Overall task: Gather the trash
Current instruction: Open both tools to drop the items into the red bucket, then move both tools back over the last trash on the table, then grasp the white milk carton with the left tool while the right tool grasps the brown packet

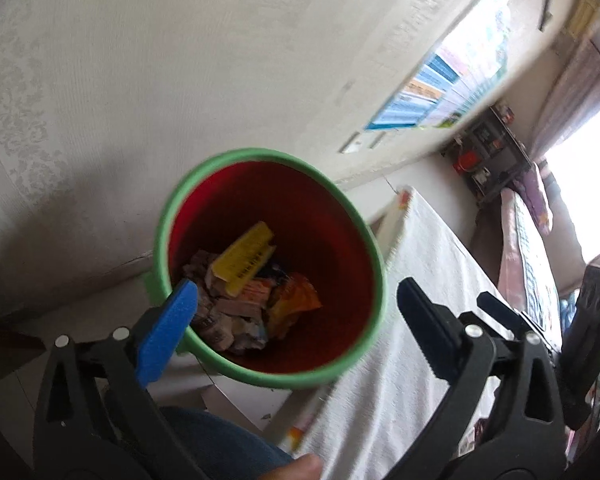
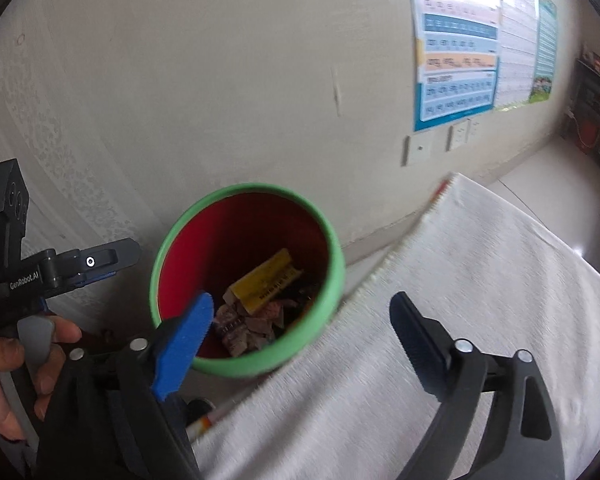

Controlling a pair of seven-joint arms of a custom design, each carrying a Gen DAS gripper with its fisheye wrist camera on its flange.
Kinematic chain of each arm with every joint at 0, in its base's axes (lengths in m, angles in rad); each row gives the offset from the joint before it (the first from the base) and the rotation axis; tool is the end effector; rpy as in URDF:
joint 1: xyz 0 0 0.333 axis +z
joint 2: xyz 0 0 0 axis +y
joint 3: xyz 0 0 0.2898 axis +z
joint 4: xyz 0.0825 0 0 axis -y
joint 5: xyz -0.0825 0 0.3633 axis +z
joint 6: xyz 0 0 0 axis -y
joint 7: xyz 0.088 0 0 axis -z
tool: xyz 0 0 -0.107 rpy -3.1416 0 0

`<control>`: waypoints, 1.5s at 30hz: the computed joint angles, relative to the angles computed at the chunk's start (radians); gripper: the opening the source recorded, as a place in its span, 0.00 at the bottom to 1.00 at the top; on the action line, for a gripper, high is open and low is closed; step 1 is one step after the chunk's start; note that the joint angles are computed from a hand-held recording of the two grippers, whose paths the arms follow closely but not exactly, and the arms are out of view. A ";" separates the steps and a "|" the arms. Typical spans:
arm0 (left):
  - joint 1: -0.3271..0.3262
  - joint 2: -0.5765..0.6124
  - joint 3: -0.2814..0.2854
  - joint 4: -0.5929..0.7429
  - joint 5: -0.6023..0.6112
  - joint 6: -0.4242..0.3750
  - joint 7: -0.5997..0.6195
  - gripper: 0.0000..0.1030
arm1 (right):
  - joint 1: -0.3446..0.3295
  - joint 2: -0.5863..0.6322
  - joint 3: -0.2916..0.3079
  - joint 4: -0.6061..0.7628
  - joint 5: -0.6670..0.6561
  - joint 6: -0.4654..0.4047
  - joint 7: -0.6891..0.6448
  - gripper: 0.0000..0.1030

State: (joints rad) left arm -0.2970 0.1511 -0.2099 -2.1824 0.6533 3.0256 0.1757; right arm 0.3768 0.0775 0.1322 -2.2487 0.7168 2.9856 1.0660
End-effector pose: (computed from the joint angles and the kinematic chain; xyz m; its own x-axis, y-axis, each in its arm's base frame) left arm 0.4777 -0.3142 0.3816 0.1283 -0.8934 0.4305 -0.7913 -0.3538 -0.4986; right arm 0.5022 0.2265 0.3832 0.3924 -0.8936 -0.2179 -0.7688 -0.1886 -0.6110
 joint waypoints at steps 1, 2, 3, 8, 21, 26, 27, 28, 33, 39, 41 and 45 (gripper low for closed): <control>-0.010 0.006 -0.006 0.013 0.006 -0.010 0.003 0.95 | -0.004 -0.026 -0.002 -0.029 0.010 0.005 -0.007 0.88; -0.021 0.016 -0.014 0.032 0.009 -0.027 0.010 0.95 | -0.005 -0.047 -0.006 -0.050 0.006 0.009 0.001 0.88; -0.028 0.025 -0.021 0.049 0.007 -0.038 0.022 0.95 | -0.008 -0.070 -0.009 -0.075 0.024 0.011 -0.009 0.88; -0.071 0.068 -0.061 0.109 -0.030 -0.066 0.075 0.95 | -0.023 -0.185 -0.035 -0.201 0.050 0.008 -0.005 0.88; -0.178 0.277 -0.193 0.339 -0.223 -0.160 0.353 0.95 | -0.235 -0.520 -0.069 -0.573 -0.162 -0.041 0.109 0.88; -0.218 0.372 -0.228 0.447 -0.285 -0.218 0.447 0.95 | -0.335 -0.634 -0.086 -0.676 -0.226 -0.081 0.117 0.88; -0.224 0.386 -0.236 0.462 -0.298 -0.228 0.468 0.95 | -0.355 -0.656 -0.089 -0.694 -0.237 -0.090 0.116 0.88; -0.226 0.407 -0.254 0.488 -0.317 -0.246 0.501 0.95 | -0.369 -0.676 -0.094 -0.709 -0.245 -0.102 0.113 0.88; -0.272 0.503 -0.285 0.626 -0.398 -0.377 0.623 0.95 | -0.441 -0.734 -0.103 -0.759 -0.290 -0.137 0.096 0.88; -0.336 0.587 -0.267 0.747 -0.481 -0.472 0.627 0.95 | -0.488 -0.749 -0.137 -0.787 -0.308 -0.141 0.047 0.88; -0.368 0.619 -0.249 0.800 -0.492 -0.514 0.601 0.95 | -0.500 -0.748 -0.154 -0.789 -0.302 -0.145 0.028 0.88; -0.429 0.686 -0.216 0.922 -0.492 -0.605 0.568 0.95 | -0.530 -0.754 -0.176 -0.793 -0.295 -0.154 -0.006 0.88</control>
State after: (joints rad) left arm -0.7262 0.8373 -0.4258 -1.2608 0.1608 2.4210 0.7439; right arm -0.1535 -0.6764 -0.0440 -3.0414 0.4215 2.8313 1.0595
